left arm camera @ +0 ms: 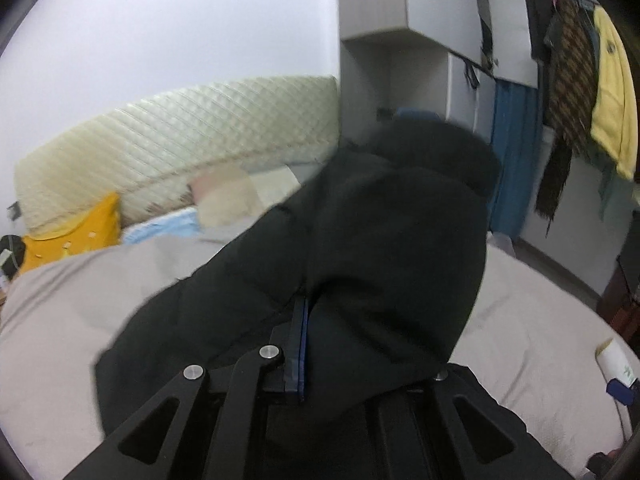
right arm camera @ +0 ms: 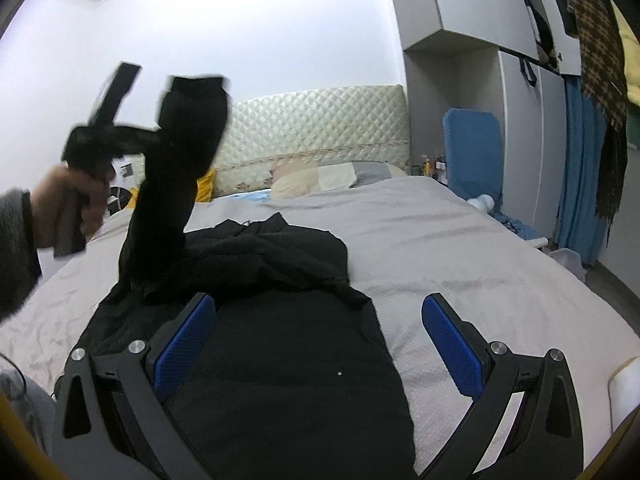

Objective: Fold large clothes
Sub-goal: 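Lift the sleeve and fold it across the jacket body toward the right tool, then lay the sleeve on the jacket body and open the left tool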

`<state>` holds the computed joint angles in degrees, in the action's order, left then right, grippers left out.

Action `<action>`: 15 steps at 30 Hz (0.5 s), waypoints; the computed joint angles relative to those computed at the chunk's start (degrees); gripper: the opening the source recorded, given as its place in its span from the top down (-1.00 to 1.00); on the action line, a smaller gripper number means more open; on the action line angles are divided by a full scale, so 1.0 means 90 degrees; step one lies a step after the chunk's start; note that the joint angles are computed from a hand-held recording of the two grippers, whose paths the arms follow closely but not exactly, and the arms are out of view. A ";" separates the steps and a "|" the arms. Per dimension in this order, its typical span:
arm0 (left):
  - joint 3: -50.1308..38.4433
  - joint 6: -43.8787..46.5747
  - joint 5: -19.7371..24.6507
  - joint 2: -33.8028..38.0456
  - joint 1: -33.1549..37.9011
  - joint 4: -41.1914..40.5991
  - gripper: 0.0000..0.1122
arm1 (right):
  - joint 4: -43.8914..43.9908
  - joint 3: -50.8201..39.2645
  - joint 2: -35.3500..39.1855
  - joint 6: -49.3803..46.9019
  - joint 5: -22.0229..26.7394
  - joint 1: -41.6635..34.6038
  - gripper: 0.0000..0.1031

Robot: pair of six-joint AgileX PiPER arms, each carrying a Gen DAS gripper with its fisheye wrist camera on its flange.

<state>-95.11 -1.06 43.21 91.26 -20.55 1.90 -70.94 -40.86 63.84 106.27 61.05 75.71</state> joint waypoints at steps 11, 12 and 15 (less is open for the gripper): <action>0.0823 -0.1578 -0.1497 0.1531 -0.0598 0.1294 0.89 | -0.0163 0.0573 -0.0260 0.0392 -0.1555 -0.1152 -1.00; 0.0821 -0.1819 -0.1590 0.1684 -0.0653 0.1496 0.89 | -0.0179 0.0587 -0.0272 0.0396 -0.1587 -0.1196 -0.99; 0.0726 -0.2199 -0.1691 0.2101 -0.0741 0.1862 0.88 | -0.0264 0.0662 -0.0257 0.0490 -0.1813 -0.1407 -0.99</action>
<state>-88.58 -20.85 27.98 110.17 -27.22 18.65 -73.31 -34.90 61.53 110.68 44.73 63.05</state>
